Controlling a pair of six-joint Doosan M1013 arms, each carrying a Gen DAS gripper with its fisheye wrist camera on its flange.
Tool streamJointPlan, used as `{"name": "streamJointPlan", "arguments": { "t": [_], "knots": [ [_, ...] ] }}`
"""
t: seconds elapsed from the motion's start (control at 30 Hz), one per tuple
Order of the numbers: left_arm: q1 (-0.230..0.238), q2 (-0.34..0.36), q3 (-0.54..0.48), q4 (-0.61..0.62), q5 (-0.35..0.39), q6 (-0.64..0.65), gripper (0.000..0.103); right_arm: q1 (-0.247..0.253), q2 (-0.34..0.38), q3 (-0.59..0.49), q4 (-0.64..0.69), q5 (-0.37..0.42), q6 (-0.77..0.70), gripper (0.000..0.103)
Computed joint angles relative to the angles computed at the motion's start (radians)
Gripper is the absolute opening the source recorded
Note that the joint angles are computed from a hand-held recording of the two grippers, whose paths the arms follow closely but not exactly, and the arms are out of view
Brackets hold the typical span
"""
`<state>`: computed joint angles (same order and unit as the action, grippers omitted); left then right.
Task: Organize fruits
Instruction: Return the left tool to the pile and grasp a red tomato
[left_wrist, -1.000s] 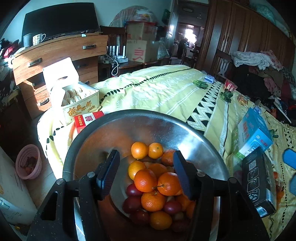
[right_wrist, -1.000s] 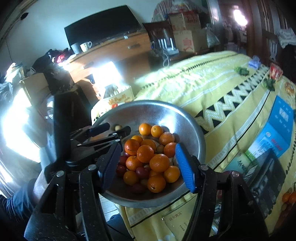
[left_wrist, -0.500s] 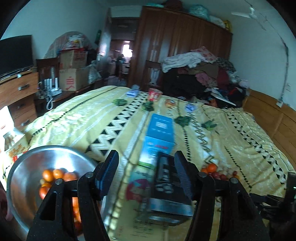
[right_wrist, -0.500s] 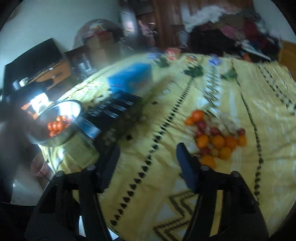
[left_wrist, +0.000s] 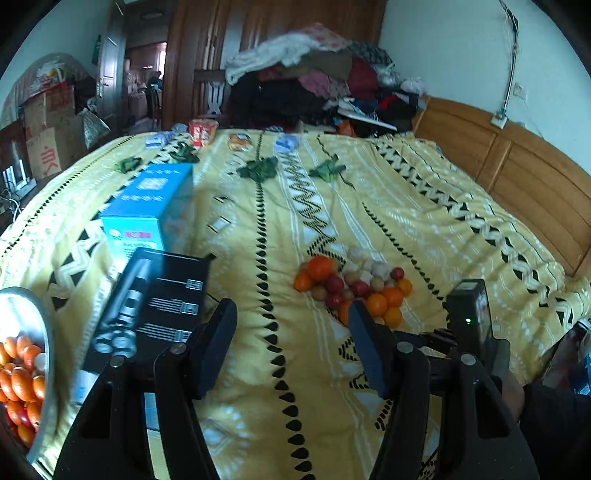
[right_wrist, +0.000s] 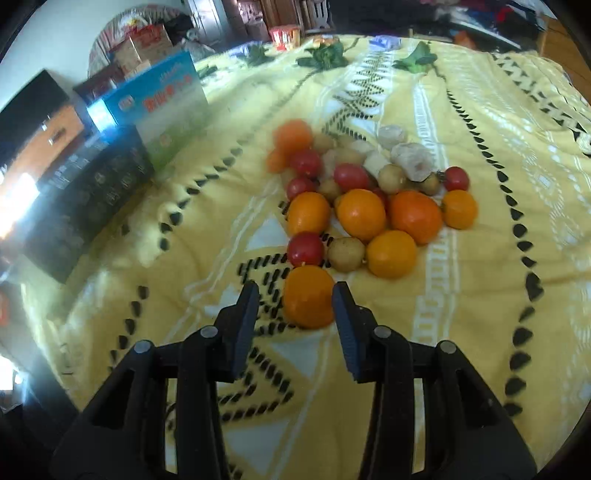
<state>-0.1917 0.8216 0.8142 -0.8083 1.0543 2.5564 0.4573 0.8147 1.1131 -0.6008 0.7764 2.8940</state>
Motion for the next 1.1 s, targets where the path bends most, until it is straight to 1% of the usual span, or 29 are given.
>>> {"name": "streamJointPlan", "arguments": {
  "t": [0.07,0.13,0.2,0.27,0.3,0.43,0.47,0.5,0.57,0.63,0.73,0.83,0.97,1.03,1.1],
  "knots": [
    [-0.016,0.007,0.001,0.020,0.013,-0.008,0.064,-0.004,-0.001,0.006,0.009,0.006,-0.004,0.043],
    [-0.029,0.016,-0.002,0.032,0.029,-0.011,0.064,-0.006,-0.013,0.031,0.011,-0.017,0.011,0.036],
    [-0.044,0.026,-0.003,0.045,0.043,-0.007,0.064,-0.008,-0.028,0.064,0.016,-0.058,0.033,0.036],
    [-0.058,0.050,-0.023,0.049,0.088,-0.003,0.064,-0.002,-0.056,0.112,-0.038,-0.106,0.118,0.036],
    [-0.064,0.058,-0.025,0.054,0.097,0.000,0.064,0.004,-0.070,0.134,-0.083,-0.122,0.179,0.036],
    [-0.094,0.110,-0.061,0.076,0.176,0.017,0.064,0.026,-0.125,0.214,-0.253,-0.153,0.422,0.036],
    [-0.100,0.122,-0.070,0.077,0.195,0.021,0.062,0.030,-0.139,0.237,-0.286,-0.158,0.476,0.036],
    [-0.106,0.141,-0.091,0.080,0.221,0.014,0.057,0.032,-0.149,0.252,-0.308,-0.161,0.513,0.036],
    [-0.118,0.157,-0.099,0.097,0.222,0.013,0.056,0.035,-0.169,0.281,-0.344,-0.162,0.578,0.036],
    [-0.127,0.173,-0.114,0.106,0.238,0.007,0.055,0.036,-0.183,0.300,-0.377,-0.166,0.624,0.036],
    [-0.138,0.177,-0.112,0.130,0.232,0.016,0.055,0.032,-0.191,0.307,-0.403,-0.166,0.648,0.036],
    [-0.147,0.179,-0.108,0.147,0.208,0.010,0.055,0.026,-0.191,0.309,-0.419,-0.172,0.660,0.036],
    [-0.154,0.188,-0.116,0.155,0.201,0.007,0.055,0.021,-0.193,0.315,-0.382,-0.170,0.627,0.036],
    [-0.157,0.192,-0.121,0.154,0.198,0.007,0.055,0.023,-0.201,0.327,-0.386,-0.159,0.639,0.037],
    [-0.155,0.193,-0.116,0.149,0.189,0.005,0.052,0.023,-0.206,0.334,-0.351,-0.153,0.618,0.037]
  ]
}}
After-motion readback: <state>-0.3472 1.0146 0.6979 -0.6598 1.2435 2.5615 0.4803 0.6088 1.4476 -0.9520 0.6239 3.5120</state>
